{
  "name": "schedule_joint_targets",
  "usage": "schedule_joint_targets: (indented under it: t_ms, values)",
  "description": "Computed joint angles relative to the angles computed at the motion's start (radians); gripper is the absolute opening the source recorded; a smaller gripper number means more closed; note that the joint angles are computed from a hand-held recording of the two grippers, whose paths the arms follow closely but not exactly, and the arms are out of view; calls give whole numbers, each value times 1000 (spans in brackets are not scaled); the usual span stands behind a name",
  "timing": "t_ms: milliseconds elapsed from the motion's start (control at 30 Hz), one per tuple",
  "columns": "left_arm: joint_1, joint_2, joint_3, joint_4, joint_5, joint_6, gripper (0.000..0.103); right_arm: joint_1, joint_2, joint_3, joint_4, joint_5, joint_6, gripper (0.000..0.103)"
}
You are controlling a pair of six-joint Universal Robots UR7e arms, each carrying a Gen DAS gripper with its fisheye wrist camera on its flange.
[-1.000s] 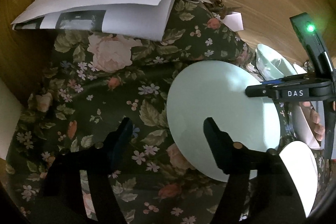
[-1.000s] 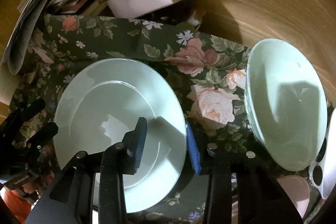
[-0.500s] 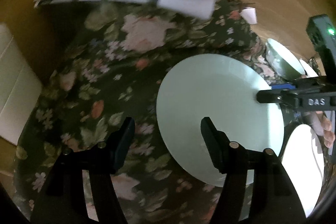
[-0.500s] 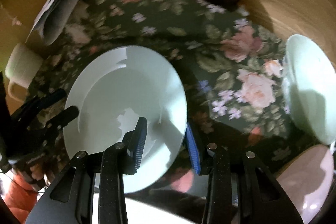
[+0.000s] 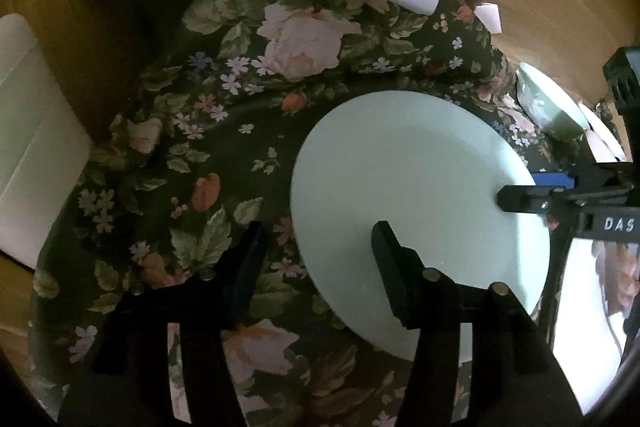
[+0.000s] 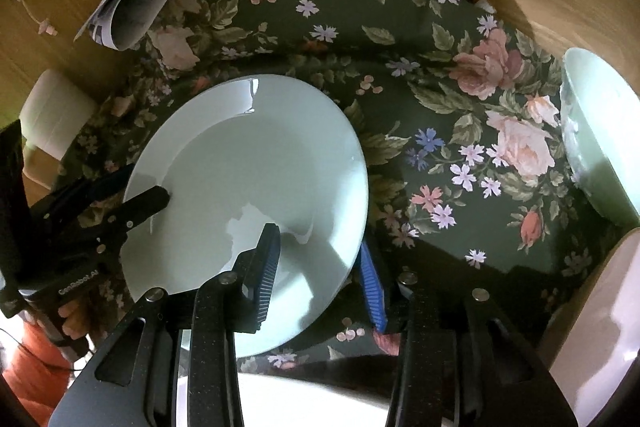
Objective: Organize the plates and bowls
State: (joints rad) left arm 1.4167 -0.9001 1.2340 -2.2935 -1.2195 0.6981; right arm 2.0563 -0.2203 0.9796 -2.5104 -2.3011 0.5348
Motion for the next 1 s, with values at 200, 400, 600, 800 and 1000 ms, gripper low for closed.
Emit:
schedule_joint_targets:
  t_ms: [200, 400, 600, 800, 1000]
  values:
    - [-7, -8, 29, -8, -20, -3, 55, 4, 14, -1, -29, -35, -29, 41]
    - [-10, -7, 19, 12, -16, -35, 54, 9, 35, -38, -7, -41, -23, 38]
    - [-11, -33, 29, 15, -52, -32, 54, 30, 42, -27, -87, -72, -37, 37]
    - [-17, -71, 51, -18, -104, -20, 54, 42, 46, -39, -165, -93, -96, 37]
    - [-25, -112, 87, -36, -129, -7, 54, 61, 42, -21, -241, -130, -146, 37]
